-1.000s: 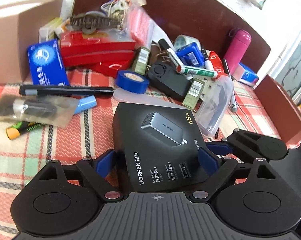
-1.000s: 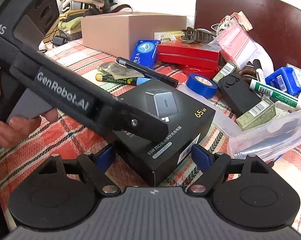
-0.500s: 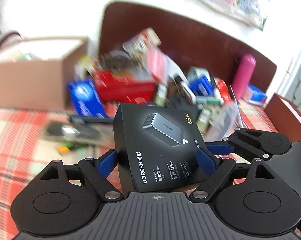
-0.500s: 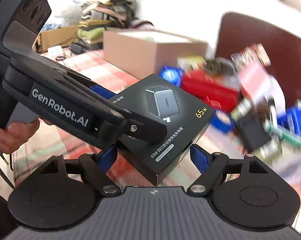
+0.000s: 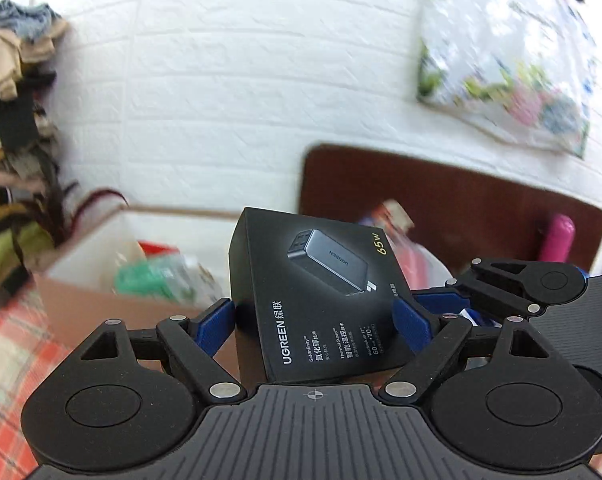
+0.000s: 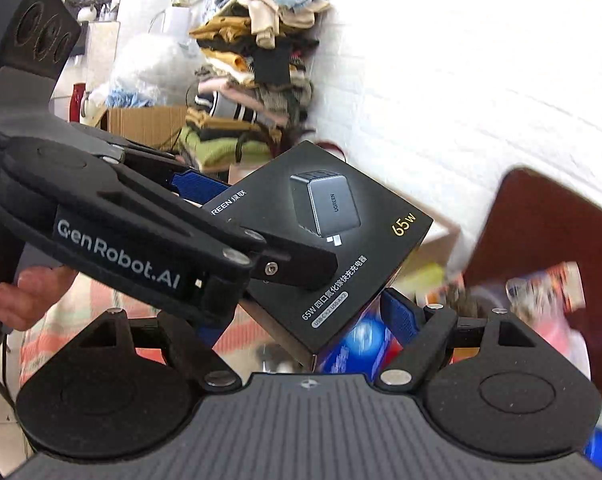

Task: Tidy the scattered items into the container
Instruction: 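Lift the charger box with the left tool and lower it into the cardboard box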

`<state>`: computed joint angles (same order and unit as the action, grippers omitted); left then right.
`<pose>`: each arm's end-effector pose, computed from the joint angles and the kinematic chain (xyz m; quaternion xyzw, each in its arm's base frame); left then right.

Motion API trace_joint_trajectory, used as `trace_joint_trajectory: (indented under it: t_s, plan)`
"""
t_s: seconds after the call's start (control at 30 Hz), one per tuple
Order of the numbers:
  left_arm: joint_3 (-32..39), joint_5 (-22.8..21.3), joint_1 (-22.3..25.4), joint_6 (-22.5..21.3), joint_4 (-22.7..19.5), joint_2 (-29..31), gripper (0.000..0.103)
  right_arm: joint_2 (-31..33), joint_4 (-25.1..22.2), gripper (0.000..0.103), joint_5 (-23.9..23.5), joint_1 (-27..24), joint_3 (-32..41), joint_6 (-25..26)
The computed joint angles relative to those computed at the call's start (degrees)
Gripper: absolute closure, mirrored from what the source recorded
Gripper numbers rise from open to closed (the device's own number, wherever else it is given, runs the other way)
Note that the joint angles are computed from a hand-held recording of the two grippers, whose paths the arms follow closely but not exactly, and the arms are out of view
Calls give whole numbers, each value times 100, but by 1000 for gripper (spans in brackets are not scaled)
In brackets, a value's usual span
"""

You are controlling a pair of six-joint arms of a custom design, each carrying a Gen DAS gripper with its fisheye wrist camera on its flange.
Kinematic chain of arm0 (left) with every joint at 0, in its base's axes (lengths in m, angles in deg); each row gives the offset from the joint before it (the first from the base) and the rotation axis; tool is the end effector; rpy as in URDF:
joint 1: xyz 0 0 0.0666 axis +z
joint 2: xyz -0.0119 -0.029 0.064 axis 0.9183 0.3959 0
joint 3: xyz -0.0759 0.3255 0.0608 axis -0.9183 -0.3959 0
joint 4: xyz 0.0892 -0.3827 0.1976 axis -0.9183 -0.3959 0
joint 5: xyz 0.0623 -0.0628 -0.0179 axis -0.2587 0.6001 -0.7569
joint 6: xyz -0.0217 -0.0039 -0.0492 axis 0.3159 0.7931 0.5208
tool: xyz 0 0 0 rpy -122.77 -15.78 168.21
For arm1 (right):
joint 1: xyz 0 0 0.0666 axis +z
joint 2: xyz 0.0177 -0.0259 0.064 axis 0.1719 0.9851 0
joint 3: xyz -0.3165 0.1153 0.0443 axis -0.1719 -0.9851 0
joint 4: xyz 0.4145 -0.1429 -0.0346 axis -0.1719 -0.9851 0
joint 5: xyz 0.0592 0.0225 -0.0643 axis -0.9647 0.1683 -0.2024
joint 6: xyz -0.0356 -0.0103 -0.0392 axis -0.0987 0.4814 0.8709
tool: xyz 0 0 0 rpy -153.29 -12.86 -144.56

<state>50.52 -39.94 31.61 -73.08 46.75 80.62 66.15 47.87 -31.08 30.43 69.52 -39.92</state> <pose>0.4606 -0.3218 0.3970 0.1839 0.8189 -0.1803 0.5130 0.4300 0.1631 0.3927 -0.2509 0.8150 0.0706 0.5175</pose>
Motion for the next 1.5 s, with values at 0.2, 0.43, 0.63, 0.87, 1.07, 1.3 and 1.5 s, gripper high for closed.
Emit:
trace_joint_trajectory:
  t_s: [0.2,0.43,0.63,0.87,1.07,1.3,1.5]
  plan:
    - [1059,405,538,-176,-123,694,18,1108,29,20,-76,-28,1269,90]
    - [2495,875,1089,-281,-331,1822,18,2601,-232,20,-255,-165,3025,20]
    - [3845,1390,1474,75,-680,3056,18,3910,-624,20,-342,-271,4478,-63]
    - [4760,1468,1622,22,-1015,3980,17,4908,-1013,20,-334,-340,5433,-15]
    - [6205,1131,1641,71,-1898,4980,5,5516,-1358,12,-192,-361,6149,-92]
    - [5731,811,1630,-174,-1910,4753,3,5445,-1411,10,-185,-447,6000,-89]
    - [5714,475,1537,-513,-2114,4712,3,5349,-1531,11,-372,-513,5839,-373]
